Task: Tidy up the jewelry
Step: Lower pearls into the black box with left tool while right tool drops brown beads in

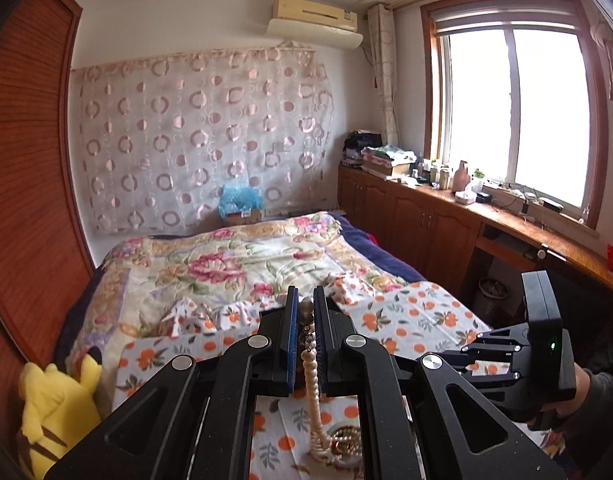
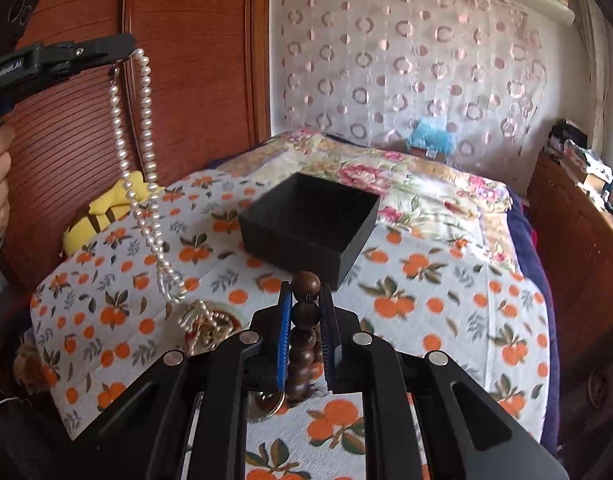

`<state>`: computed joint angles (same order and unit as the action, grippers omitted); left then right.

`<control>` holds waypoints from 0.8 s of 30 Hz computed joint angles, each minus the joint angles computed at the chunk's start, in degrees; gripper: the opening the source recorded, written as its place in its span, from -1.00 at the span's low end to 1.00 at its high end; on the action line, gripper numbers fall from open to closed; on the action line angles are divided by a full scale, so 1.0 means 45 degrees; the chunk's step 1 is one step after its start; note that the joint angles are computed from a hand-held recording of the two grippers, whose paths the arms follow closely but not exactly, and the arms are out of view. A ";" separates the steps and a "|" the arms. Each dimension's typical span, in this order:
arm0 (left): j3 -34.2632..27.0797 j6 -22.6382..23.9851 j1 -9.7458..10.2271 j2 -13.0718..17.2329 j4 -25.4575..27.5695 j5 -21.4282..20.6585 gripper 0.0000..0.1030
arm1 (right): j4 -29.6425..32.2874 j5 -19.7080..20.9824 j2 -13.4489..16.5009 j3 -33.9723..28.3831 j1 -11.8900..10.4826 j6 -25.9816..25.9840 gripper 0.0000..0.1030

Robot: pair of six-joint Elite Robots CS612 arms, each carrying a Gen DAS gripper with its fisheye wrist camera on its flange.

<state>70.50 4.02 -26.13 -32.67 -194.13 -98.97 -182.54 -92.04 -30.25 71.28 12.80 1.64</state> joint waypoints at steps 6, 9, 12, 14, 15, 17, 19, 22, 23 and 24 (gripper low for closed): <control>-0.0468 0.0250 -0.0114 0.0007 0.0180 0.0288 -0.87 | 0.0057 0.0001 0.0016 -0.0230 -0.0106 0.0067 -0.71; -0.0840 0.0419 -0.0181 0.0113 0.0346 0.0592 -0.87 | 0.0279 0.0078 0.0129 -0.0558 -0.0184 0.0169 -0.71; -0.1370 0.0415 -0.0211 0.0323 0.0727 0.0789 -0.87 | 0.0455 0.0175 0.0244 -0.0902 -0.0257 0.0249 -0.71; -0.1827 0.0341 -0.0209 0.0523 0.1063 0.0850 -0.87 | 0.0531 0.0101 0.0314 -0.1133 -0.0281 0.0221 -0.71; -0.2166 0.0291 -0.0212 0.0668 0.1343 0.0891 -0.87 | 0.0543 0.0073 0.0333 -0.1215 -0.0288 0.0196 -0.71; -0.2578 0.0213 -0.0237 0.0837 0.1651 0.1002 -0.87 | 0.0559 0.0025 0.0377 -0.1401 -0.0305 0.0175 -0.71; -0.3162 0.0053 -0.0247 0.1086 0.2058 0.1006 -0.87 | 0.0572 0.0004 0.0419 -0.1600 -0.0330 0.0196 -0.71; -0.3786 -0.0178 -0.0247 0.1399 0.2528 0.0946 -0.87 | 0.0603 0.0060 0.0488 -0.1864 -0.0367 0.0159 -0.71; -0.4007 -0.0273 -0.0236 0.1521 0.2729 0.0882 -0.87 | 0.0618 0.0090 0.0539 -0.2014 -0.0377 0.0101 -0.71; -0.4191 -0.0350 -0.0218 0.1633 0.2904 0.0833 -0.87 | 0.0656 0.0125 0.0574 -0.2114 -0.0386 0.0058 -0.71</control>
